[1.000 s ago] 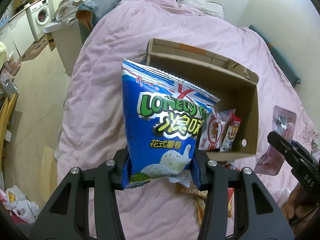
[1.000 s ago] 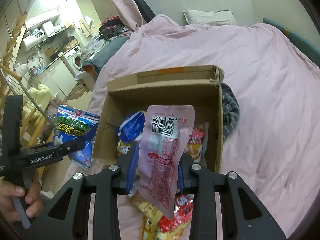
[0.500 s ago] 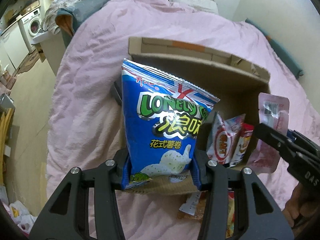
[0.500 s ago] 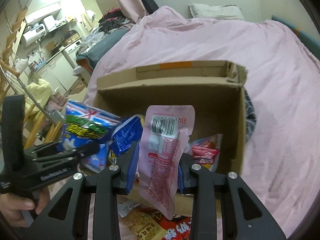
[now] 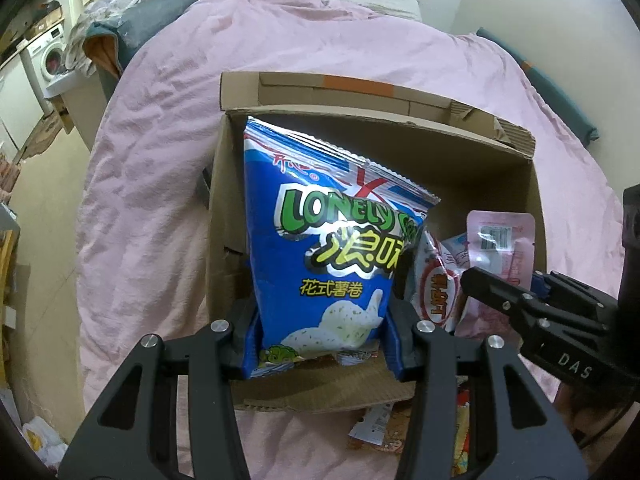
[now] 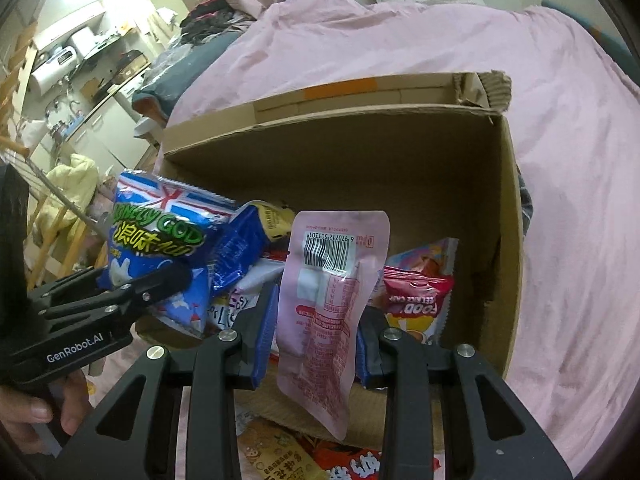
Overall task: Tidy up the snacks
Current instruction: 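Lower both bags into the box and open both grippers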
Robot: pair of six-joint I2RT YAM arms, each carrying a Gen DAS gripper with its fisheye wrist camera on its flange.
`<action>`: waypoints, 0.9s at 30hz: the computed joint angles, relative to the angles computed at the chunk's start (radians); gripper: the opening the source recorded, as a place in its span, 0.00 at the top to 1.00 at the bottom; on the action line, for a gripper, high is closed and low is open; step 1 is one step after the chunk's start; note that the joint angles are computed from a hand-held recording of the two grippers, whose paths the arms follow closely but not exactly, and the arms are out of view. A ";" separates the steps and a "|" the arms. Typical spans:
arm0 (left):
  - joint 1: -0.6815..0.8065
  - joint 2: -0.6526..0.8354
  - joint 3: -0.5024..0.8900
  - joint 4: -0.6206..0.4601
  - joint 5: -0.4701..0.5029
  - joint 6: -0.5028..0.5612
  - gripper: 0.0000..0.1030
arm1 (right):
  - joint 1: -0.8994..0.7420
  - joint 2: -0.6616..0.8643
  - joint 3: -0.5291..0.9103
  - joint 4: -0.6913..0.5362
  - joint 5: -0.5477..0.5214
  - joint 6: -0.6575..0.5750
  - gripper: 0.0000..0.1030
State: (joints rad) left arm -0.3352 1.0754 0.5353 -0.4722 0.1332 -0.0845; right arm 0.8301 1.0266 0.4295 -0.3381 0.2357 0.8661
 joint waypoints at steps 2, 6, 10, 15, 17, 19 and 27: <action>0.001 0.009 0.002 -0.003 0.007 -0.007 0.57 | -0.002 -0.005 -0.005 0.003 -0.005 0.007 0.66; -0.035 0.000 -0.008 -0.004 -0.016 -0.007 0.55 | 0.024 -0.005 0.006 -0.001 0.015 0.022 0.66; -0.076 -0.027 -0.020 0.005 -0.055 -0.008 0.55 | 0.034 -0.004 0.006 0.010 0.013 0.015 0.66; -0.081 -0.032 -0.019 -0.008 -0.052 -0.002 0.55 | 0.033 -0.026 -0.012 0.012 0.000 0.025 0.63; -0.081 -0.028 -0.017 -0.012 -0.052 0.000 0.55 | 0.031 -0.035 -0.017 0.015 -0.002 0.026 0.63; -0.086 -0.030 -0.018 -0.010 -0.061 -0.001 0.55 | 0.021 -0.033 -0.016 0.019 -0.006 0.020 0.63; -0.064 -0.070 -0.028 -0.011 -0.049 0.005 0.23 | 0.021 -0.102 -0.039 0.012 0.012 0.040 0.38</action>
